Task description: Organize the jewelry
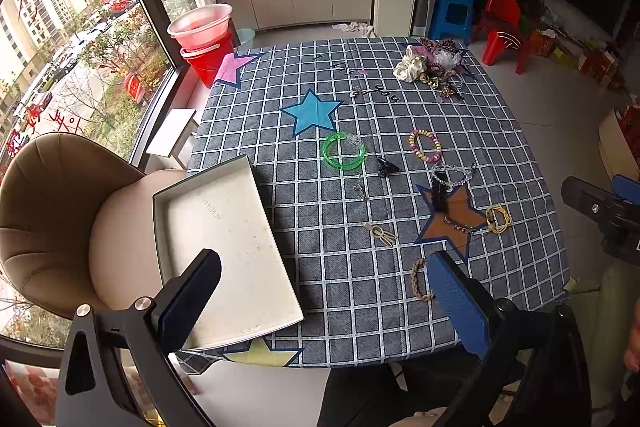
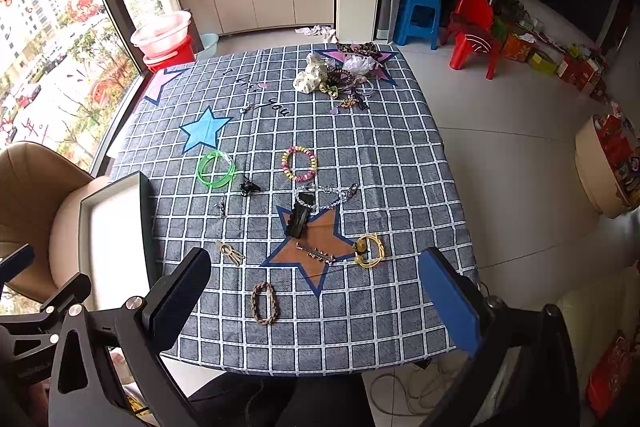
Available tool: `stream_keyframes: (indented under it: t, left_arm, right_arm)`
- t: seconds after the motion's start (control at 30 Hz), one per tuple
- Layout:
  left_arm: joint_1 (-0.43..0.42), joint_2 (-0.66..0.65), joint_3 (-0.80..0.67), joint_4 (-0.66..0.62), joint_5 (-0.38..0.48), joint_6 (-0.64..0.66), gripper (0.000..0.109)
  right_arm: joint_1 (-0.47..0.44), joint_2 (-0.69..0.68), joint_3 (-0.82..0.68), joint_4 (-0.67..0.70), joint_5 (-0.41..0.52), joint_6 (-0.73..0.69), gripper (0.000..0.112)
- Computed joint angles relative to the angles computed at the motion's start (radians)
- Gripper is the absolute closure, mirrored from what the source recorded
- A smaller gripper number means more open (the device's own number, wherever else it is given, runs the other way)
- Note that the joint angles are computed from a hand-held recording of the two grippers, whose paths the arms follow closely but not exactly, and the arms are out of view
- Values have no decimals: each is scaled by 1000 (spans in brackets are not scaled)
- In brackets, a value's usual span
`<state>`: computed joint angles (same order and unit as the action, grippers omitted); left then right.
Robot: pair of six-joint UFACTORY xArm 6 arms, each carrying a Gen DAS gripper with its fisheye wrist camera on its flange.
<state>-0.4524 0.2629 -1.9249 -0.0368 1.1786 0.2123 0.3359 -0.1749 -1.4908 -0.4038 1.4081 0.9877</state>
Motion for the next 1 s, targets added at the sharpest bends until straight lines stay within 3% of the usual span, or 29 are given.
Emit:
stream_keyframes:
  t: [1.0]
  left_arm:
    - [11,-19,29,0,-10,-1,6]
  right_arm:
    - [22,-11,6,-12,6,29,9]
